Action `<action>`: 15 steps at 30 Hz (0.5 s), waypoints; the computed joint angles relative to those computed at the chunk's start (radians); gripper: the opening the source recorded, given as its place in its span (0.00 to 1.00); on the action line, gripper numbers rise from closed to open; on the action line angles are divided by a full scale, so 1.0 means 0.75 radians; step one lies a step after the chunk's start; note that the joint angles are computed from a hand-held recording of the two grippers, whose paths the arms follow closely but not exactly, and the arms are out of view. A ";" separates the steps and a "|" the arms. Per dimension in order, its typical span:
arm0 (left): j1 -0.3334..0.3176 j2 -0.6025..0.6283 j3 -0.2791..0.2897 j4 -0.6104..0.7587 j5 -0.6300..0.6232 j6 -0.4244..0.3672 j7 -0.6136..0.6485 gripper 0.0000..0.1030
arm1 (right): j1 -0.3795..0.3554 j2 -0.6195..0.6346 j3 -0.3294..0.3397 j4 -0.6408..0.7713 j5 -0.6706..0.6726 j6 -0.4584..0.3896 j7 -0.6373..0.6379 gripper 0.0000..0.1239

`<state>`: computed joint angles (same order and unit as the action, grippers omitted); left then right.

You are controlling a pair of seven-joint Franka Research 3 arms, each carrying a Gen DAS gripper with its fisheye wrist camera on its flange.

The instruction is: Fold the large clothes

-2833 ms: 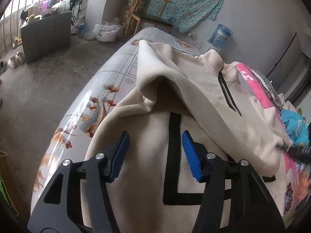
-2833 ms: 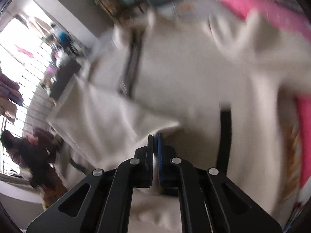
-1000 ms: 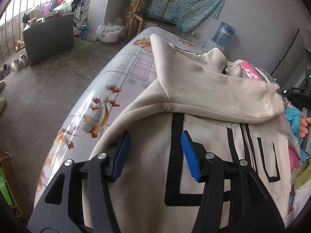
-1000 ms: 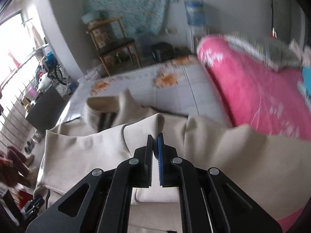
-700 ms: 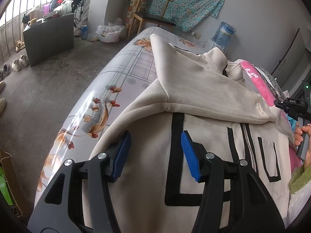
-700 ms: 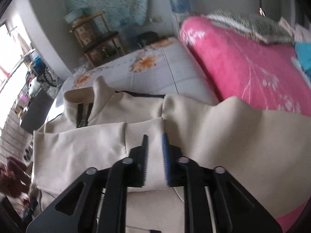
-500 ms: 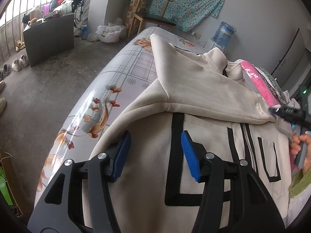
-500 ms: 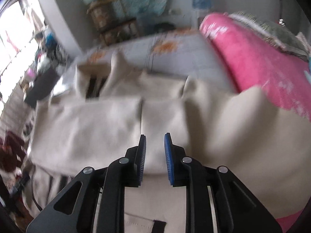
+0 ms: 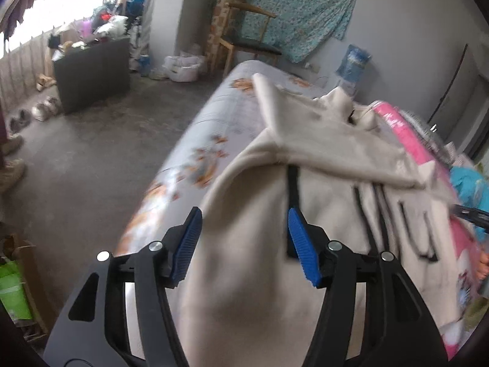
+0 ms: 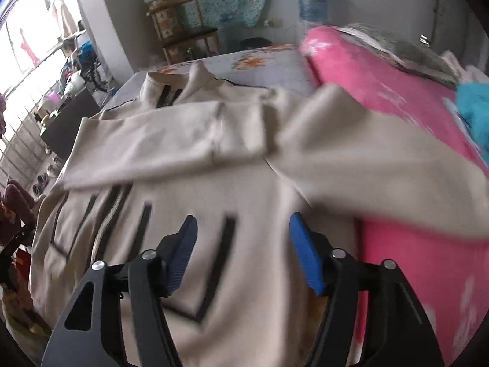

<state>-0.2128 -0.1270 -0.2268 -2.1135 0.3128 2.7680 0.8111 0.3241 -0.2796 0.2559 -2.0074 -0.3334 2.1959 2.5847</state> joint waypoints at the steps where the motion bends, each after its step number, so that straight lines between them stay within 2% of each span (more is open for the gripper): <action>1: 0.005 -0.034 -0.005 -0.029 0.026 -0.039 -0.017 0.54 | 0.003 -0.041 0.005 -0.037 0.007 -0.013 0.030 0.51; 5: -0.017 -0.081 0.014 -0.097 -0.056 -0.124 0.058 0.53 | 0.020 -0.208 0.052 -0.217 0.093 -0.031 0.145 0.51; 7: 0.005 -0.109 -0.019 -0.126 0.041 -0.125 0.004 0.52 | 0.031 -0.231 0.076 -0.260 0.138 -0.044 0.167 0.51; 10: 0.003 -0.120 -0.035 -0.138 0.080 -0.124 -0.018 0.42 | 0.042 -0.248 0.119 -0.296 0.151 -0.035 0.203 0.51; 13: 0.009 -0.110 -0.048 -0.134 0.136 -0.130 -0.060 0.32 | 0.041 -0.211 0.165 -0.262 0.093 -0.075 0.209 0.51; 14: 0.022 -0.109 -0.065 -0.132 0.190 -0.135 -0.105 0.30 | 0.044 -0.183 0.178 -0.240 0.067 -0.095 0.204 0.49; 15: 0.024 -0.108 -0.072 -0.128 0.224 -0.146 -0.121 0.25 | 0.048 -0.155 0.188 -0.221 0.037 -0.113 0.204 0.44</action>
<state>-0.1951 -0.2081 -0.2804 -2.2091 0.4809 2.6585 0.7203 0.3602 -0.3960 0.3972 -2.1731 -0.3054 2.1111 2.7374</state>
